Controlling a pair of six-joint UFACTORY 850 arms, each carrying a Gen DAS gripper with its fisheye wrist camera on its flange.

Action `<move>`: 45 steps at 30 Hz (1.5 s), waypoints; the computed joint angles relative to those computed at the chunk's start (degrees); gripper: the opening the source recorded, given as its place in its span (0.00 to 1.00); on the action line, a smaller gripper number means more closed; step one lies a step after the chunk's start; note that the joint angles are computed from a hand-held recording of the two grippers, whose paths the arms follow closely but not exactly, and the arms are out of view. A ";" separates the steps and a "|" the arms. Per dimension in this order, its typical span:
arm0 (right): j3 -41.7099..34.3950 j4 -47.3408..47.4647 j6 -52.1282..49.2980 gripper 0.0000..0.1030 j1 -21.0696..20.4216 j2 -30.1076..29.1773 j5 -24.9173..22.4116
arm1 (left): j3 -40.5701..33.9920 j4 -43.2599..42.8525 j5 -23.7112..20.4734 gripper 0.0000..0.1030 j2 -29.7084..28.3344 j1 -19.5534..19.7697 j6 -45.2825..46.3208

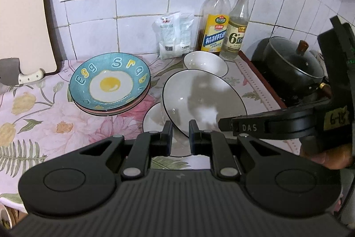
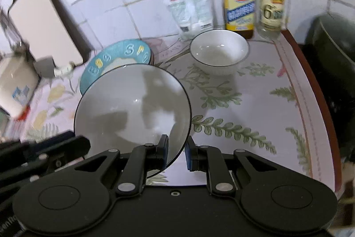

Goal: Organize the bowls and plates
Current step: 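Lift the second white bowl with both tools and carry it over the first bowl, then lower the second bowl into the first bowl and open both tools, then move both tools toward the last white bowl by the bottles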

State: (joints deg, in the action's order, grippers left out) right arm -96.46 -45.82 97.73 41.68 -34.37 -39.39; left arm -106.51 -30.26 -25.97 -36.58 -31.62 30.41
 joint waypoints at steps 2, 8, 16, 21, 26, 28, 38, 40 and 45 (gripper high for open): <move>-0.42 0.34 -0.49 0.20 -0.57 -0.81 0.84 | -1.36 0.22 -0.90 0.13 -1.38 0.29 -0.90; -3.41 6.83 -7.53 0.20 -2.84 -4.06 2.22 | -7.35 2.29 -4.20 0.14 -6.33 0.50 -3.14; -4.64 6.75 -10.05 0.22 -3.51 -5.81 1.90 | -12.91 -1.66 -9.09 0.13 -11.08 1.73 -2.16; -5.02 4.88 -10.21 0.24 -3.16 -6.32 0.76 | -9.62 1.92 -4.85 0.13 -9.67 0.72 -3.52; -3.32 3.95 -9.79 0.25 -3.14 -5.15 3.33 | -8.62 6.46 -3.01 0.13 -8.87 0.47 -6.79; -1.50 3.28 -8.74 0.26 -3.24 -3.91 5.78 | -8.65 6.74 -3.70 0.13 -8.63 0.67 -7.03; 8.67 -14.30 9.13 0.26 -1.25 5.27 9.36 | -2.08 1.15 0.09 0.16 -2.04 0.81 1.43; 10.33 -16.90 11.65 0.26 -1.02 6.79 9.18 | -1.58 0.57 0.45 0.17 -1.05 0.54 2.84; 13.35 -21.07 15.95 0.27 -0.59 9.83 7.71 | -4.01 0.94 -1.70 0.17 -1.09 -0.17 4.26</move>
State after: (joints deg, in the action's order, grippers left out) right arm -83.11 -66.89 113.68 41.09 -24.54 -31.68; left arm -110.53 -29.31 -27.66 -37.67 -31.79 34.66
